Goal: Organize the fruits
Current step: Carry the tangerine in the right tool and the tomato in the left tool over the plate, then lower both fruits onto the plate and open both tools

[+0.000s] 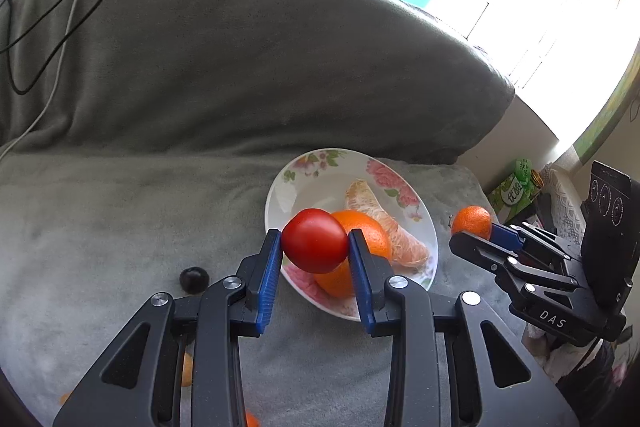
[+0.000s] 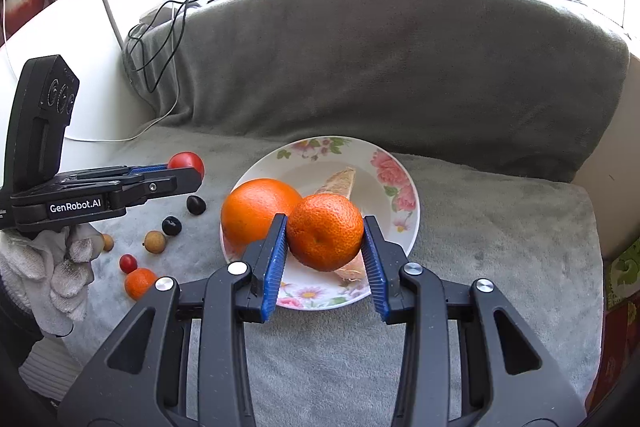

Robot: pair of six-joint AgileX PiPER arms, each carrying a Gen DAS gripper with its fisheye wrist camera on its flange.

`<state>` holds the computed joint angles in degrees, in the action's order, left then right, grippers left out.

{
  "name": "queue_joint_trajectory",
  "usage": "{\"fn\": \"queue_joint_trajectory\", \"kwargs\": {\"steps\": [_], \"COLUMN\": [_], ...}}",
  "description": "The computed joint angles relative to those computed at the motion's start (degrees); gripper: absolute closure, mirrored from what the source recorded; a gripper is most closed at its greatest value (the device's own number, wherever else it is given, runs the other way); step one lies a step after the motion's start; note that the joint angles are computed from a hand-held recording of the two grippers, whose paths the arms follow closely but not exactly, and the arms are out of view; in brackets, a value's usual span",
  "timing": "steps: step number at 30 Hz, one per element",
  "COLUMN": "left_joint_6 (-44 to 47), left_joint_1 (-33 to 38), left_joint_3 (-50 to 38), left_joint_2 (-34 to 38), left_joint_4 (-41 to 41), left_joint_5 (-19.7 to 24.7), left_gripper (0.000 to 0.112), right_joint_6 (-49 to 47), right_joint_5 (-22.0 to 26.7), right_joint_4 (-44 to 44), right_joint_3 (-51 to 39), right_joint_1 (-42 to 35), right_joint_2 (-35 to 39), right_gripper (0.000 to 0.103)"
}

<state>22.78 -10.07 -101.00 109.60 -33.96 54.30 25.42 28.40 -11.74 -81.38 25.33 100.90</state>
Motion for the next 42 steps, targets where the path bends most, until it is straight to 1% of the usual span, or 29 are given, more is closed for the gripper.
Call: {"fn": "queue_joint_trajectory", "kwargs": {"steps": [9, 21, 31, 42], "left_joint_6": [-3.3, -5.8, -7.2, -8.2], "left_joint_1": [-2.4, -4.6, -6.4, -6.1], "left_joint_3": [-8.0, -15.1, -16.0, -19.3], "left_joint_2": [5.0, 9.0, 9.8, 12.1], "left_joint_4": [2.2, 4.6, 8.8, 8.7], "left_joint_5": [1.8, 3.9, 2.7, 4.4], "left_gripper": [0.080, 0.081, 0.081, 0.080], "right_joint_6": [-4.7, -8.6, -9.8, -9.7], "right_joint_5": [-0.2, 0.2, 0.4, 0.1], "right_joint_4": [3.9, 7.5, 8.6, 8.0], "right_joint_3": [-2.4, -5.6, -6.7, -6.0], "right_joint_1": [-2.5, -3.9, -4.1, -3.7], "right_joint_2": [2.8, 6.2, 7.6, 7.6], "right_gripper": [0.065, 0.065, 0.065, 0.065]}}
